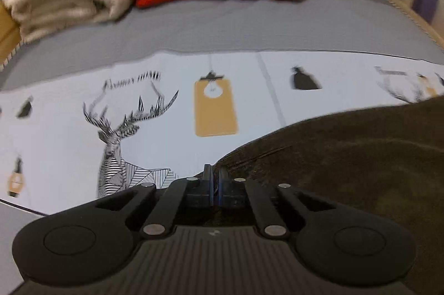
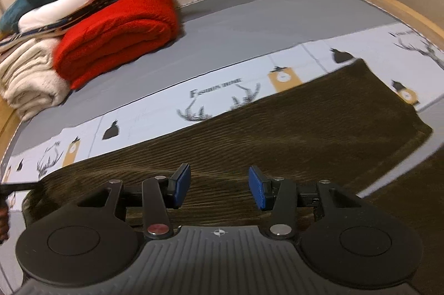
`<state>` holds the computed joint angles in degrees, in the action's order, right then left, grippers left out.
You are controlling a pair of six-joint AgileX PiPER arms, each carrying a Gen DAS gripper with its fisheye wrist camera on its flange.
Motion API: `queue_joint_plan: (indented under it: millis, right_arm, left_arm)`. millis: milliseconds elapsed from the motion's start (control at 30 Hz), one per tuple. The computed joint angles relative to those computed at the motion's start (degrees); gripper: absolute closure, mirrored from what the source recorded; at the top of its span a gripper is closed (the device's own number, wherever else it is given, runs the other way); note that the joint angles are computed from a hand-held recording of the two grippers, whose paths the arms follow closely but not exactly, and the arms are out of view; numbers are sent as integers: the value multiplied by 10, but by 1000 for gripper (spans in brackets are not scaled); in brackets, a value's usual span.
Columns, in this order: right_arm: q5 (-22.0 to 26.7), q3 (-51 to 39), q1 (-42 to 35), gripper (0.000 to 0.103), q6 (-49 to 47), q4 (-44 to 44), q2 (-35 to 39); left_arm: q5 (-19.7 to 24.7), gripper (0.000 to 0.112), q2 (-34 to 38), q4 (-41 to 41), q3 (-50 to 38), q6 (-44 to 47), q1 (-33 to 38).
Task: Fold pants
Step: 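Fold the waistband with the left gripper over the legs toward the hems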
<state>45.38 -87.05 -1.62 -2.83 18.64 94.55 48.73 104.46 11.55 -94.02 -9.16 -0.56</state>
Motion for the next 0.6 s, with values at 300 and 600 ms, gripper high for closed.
queue_joint_plan:
  millis: [300, 600]
  right_arm:
    - [13, 44, -32, 55, 17, 31, -45]
    - [27, 82, -49, 55, 29, 55, -75]
  left_arm:
    - [69, 110, -303, -128, 248, -1, -71]
    - [119, 56, -331, -345, 323, 52, 81]
